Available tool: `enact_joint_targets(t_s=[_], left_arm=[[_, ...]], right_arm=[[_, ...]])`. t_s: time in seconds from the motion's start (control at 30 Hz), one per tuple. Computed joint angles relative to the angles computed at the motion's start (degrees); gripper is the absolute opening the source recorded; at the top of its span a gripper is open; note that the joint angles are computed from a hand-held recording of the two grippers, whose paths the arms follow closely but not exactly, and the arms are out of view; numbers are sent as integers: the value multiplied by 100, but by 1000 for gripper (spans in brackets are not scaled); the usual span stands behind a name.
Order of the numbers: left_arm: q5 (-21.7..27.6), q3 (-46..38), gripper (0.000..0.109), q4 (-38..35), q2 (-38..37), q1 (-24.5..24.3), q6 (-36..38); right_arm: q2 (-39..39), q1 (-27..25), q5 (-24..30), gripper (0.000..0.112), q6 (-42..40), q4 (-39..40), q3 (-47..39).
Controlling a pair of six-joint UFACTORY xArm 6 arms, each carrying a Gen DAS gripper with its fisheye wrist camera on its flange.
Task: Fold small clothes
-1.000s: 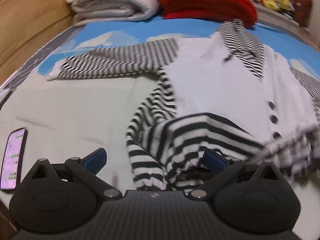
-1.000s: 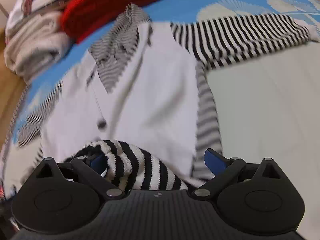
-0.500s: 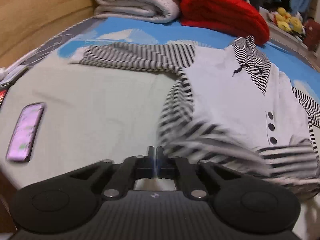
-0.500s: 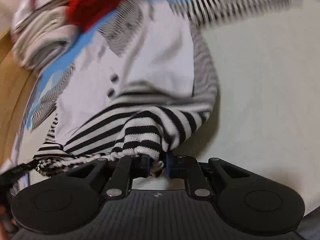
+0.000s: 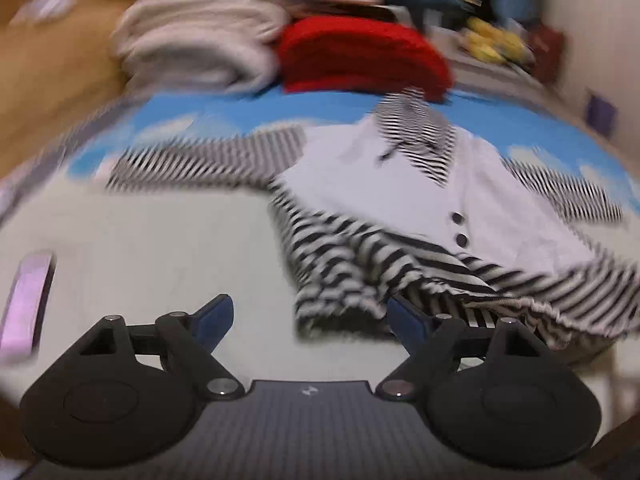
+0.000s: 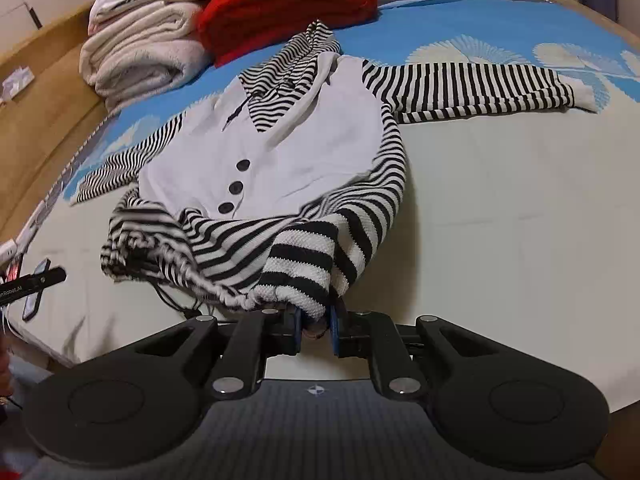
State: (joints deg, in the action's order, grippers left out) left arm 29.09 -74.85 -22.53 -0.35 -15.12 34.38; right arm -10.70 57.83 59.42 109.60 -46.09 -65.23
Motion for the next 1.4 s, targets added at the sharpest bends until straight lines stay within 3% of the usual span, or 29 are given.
enact_joint_targets(t_s=[0.1,0.2,0.27,0.3,0.33,0.4,0.53,0.57,0.63,0.7,0.8,0.87,0.9,0.93,1.07,1.2,1.23,1.3,1.4], left_arm=[[74,-383,88,-68,453,-220,962],[171,-708,87,222,913,-316,1313],[323,-954,75,434,1214,-334,1375],[378,-1132,38,478,1393,-338,1360],[520,-1341,9,563,1561,-339,1185],[420,-1514,8,639,1678,-273,486],[858,-1840,7,114,1537,307,-178],[1013,-1922,2,262,1541,465,-413],[1090,-2011,0,1249,1673,647,-1010],[1701,-2466,0,1799,2016,789,-1410],[2281,-2802,9,1077,2110,1030,-1101],[2270,-2780,42,608,1990,1136,-761],[2204,-2806,66,412,1971,1159,-732],[2113,-2760,78,263,1925,1099,-761],[2456,-3835,81,12,2668,734,-851],[3328,-5612,81,329,3933,425,-1512],[3609,-6114,81,350,4273,380,-1672],[4022,-6918,81,308,4808,334,-1834],[4117,-7219,77,409,5092,264,-1866]], right_arm=[[-56,-62,-98,13,142,-153,17],[-37,-174,-197,13,112,-202,-47],[36,-308,-332,15,83,-194,-99],[87,-342,-351,16,81,-203,-141],[136,-383,-381,17,74,-215,-168],[239,-489,-630,18,35,-199,-175],[691,-619,-1124,18,-455,-68,-435],[796,-658,-1340,18,-559,-37,-464],[1130,-731,-1751,19,-919,174,-628],[1442,-764,-1793,24,-1655,708,-876],[1394,-789,-1960,39,-2207,1452,-759],[867,-758,-2402,52,-1908,1295,-188],[526,-717,-2469,56,-1582,1027,110],[227,-690,-2399,63,-1254,712,326],[-215,-838,-1213,67,-431,59,442],[291,-1524,-614,64,112,-70,223],[474,-1759,-697,59,152,45,201],[611,-2180,-1582,58,162,165,444],[880,-2305,-2422,58,-53,-307,360]])
